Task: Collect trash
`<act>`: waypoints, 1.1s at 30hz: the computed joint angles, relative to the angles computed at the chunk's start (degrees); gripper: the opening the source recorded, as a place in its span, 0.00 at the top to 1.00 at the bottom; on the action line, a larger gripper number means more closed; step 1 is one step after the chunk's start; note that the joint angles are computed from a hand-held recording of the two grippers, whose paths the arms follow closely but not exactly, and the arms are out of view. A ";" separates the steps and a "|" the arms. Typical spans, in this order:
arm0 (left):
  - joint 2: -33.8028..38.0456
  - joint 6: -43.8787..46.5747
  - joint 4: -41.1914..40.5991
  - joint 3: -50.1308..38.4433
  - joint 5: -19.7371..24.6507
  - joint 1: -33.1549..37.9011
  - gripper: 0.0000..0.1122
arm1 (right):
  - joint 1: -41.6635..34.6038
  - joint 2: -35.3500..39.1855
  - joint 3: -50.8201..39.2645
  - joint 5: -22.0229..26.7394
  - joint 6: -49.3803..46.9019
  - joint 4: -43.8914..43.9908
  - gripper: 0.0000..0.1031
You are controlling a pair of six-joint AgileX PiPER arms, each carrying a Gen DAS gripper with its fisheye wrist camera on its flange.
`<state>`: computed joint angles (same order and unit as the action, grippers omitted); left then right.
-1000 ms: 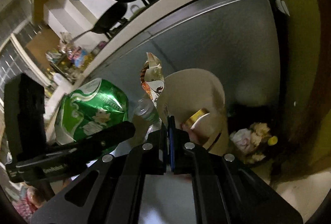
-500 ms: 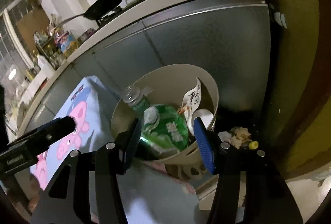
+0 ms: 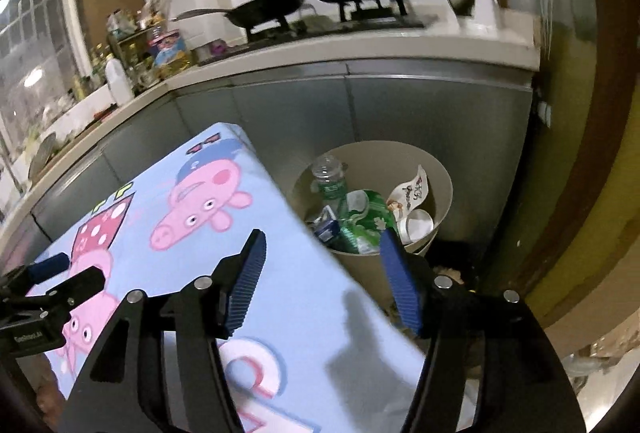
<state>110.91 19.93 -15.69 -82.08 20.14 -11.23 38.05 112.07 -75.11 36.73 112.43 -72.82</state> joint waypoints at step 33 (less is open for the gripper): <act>-29.19 -68.52 69.83 34.44 -10.30 1.32 0.11 | 21.47 -6.51 2.22 15.15 -1.59 2.76 0.27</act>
<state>81.71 -48.59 54.14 -47.64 9.84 -9.92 59.52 105.56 -72.90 51.88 110.84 -70.05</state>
